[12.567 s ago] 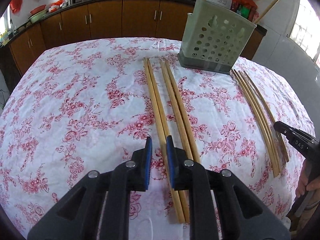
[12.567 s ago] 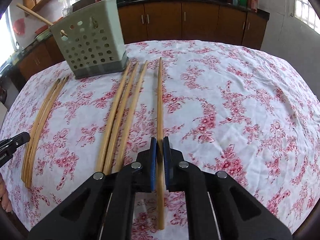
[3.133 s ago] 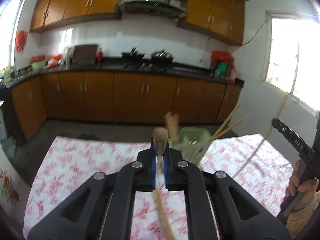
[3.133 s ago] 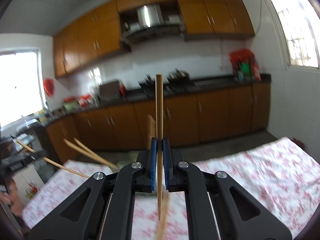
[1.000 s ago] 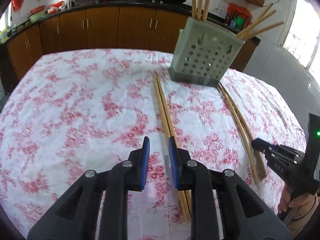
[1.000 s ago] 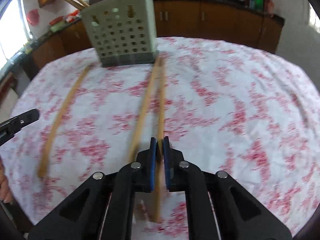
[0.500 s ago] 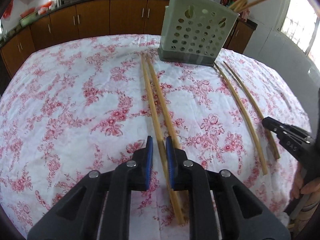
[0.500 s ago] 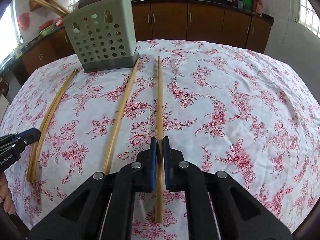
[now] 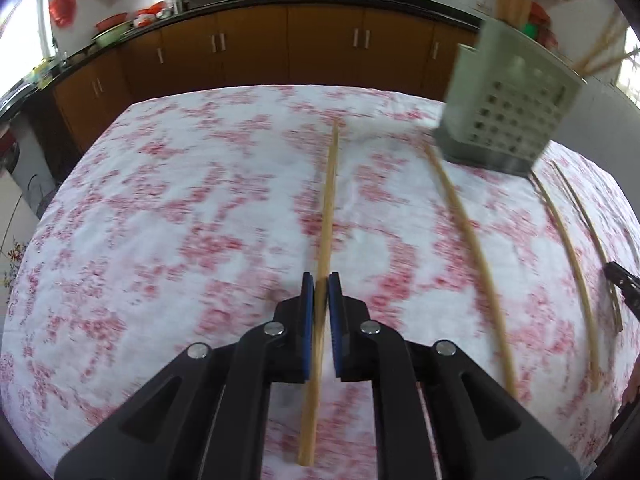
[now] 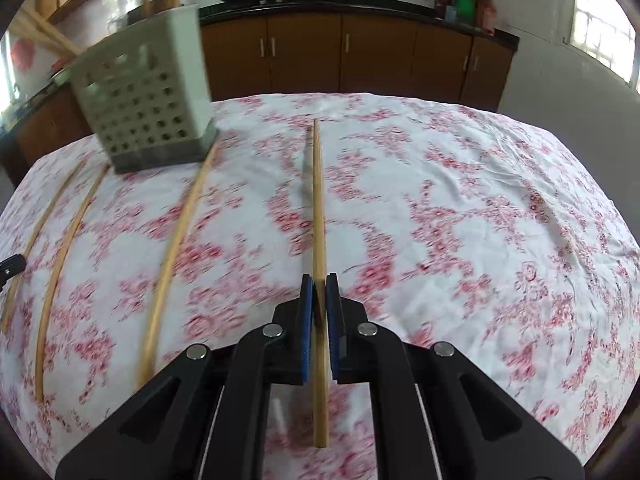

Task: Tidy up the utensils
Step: 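Lower both tools to the table and grasp one loose chopstick each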

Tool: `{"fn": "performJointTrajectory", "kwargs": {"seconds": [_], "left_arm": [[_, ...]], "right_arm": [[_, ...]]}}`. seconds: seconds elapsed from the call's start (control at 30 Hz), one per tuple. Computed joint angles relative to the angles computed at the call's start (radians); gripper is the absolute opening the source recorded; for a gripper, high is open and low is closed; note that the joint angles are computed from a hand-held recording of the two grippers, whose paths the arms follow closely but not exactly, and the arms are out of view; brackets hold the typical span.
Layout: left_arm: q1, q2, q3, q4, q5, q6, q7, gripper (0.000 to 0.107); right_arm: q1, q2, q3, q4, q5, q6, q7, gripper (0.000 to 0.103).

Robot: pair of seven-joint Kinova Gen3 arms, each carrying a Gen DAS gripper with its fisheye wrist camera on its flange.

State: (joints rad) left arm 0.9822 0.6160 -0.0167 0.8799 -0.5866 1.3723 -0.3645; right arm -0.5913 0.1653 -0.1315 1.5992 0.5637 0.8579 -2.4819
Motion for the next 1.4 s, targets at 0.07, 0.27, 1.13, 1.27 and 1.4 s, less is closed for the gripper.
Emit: {"fn": "performJointTrajectory", "kwargs": {"seconds": [0.07,0.27,1.13,1.27,1.4], "left_arm": [[0.003,-0.011,-0.005,0.027,-0.010,-0.019,0.015,0.011],[-0.006,-0.023,0.003,0.048,-0.012,-0.041,0.017,0.014],[-0.013,-0.040,0.014,0.080,-0.013,-0.077,0.028,0.020],[-0.013,-0.039,0.015,0.078,-0.014,-0.077,0.030,0.020],[-0.013,-0.039,0.015,0.079,-0.015,-0.076,0.030,0.020]], "right_arm": [[0.011,-0.003,0.002,0.004,-0.014,-0.013,0.007,0.008],[0.012,0.002,0.004,0.002,-0.008,-0.009,0.015,0.008],[0.015,-0.002,0.003,0.002,-0.023,-0.014,0.015,0.010],[0.010,-0.002,0.005,0.000,-0.014,-0.005,-0.002,0.015],[0.012,-0.002,0.003,0.001,-0.014,-0.006,-0.006,0.016]]}}
